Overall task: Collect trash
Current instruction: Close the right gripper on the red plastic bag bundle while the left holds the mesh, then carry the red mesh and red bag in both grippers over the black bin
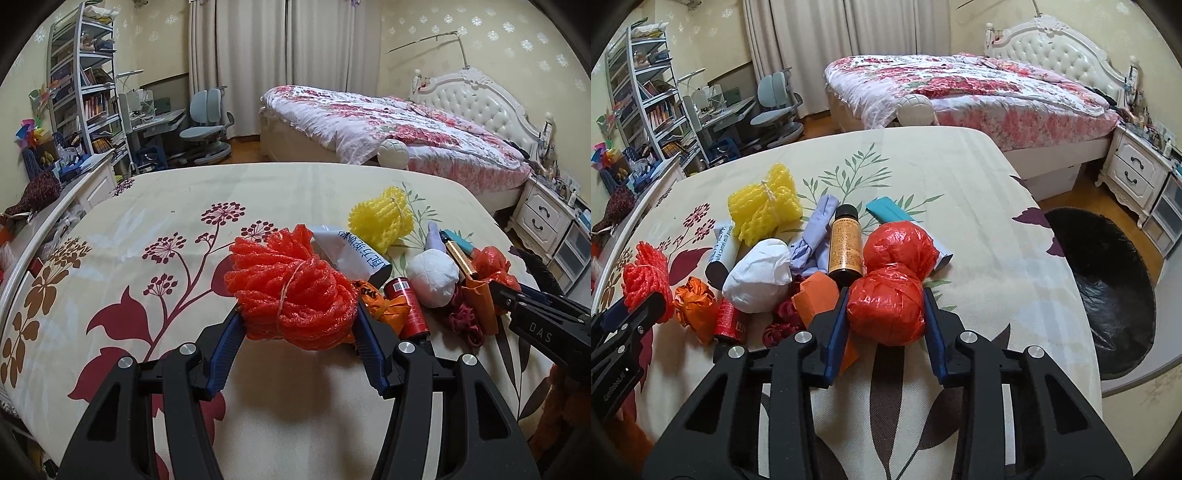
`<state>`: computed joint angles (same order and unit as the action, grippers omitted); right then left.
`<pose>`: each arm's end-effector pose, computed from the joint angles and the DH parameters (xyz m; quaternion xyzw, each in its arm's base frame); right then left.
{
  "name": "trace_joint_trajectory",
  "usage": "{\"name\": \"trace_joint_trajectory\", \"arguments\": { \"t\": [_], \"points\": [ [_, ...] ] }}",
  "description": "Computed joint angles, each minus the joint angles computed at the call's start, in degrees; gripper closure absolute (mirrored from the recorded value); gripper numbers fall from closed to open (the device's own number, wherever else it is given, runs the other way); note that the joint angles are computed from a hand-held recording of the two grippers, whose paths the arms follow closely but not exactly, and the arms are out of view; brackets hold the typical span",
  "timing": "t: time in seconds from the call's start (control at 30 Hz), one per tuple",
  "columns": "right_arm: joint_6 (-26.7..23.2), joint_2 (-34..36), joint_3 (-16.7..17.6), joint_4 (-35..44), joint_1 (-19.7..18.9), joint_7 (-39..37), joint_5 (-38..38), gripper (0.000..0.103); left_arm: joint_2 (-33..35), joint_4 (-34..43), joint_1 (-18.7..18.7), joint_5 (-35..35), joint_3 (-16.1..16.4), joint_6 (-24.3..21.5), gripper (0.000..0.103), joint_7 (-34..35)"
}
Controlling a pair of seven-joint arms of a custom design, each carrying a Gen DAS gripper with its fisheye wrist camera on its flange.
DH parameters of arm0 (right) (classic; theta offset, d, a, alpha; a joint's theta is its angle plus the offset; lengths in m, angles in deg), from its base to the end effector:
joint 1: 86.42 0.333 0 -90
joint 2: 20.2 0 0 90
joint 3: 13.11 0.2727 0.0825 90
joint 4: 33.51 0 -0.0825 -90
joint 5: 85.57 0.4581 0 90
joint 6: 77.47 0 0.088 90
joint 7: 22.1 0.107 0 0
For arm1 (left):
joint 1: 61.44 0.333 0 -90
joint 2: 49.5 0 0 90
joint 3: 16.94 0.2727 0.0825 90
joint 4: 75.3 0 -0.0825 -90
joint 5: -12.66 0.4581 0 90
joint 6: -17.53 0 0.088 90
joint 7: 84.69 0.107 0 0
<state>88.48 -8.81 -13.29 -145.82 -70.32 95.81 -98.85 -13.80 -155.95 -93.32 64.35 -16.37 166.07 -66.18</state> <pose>0.6673 0.2046 0.3771 -0.6567 0.6604 -0.2019 0.3031 0.6761 -0.4306 0.3266 -0.6586 0.6319 -0.2835 0.2942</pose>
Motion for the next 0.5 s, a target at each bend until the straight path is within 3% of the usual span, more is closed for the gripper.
{"name": "trace_joint_trajectory", "arguments": {
  "t": [0.5],
  "points": [
    [0.7,-5.52,-1.86,-4.94,-0.5,10.89,-12.08,0.067,-0.36,0.63,-0.96,1.86,-0.25,1.15,0.045,-0.29]
  ]
}}
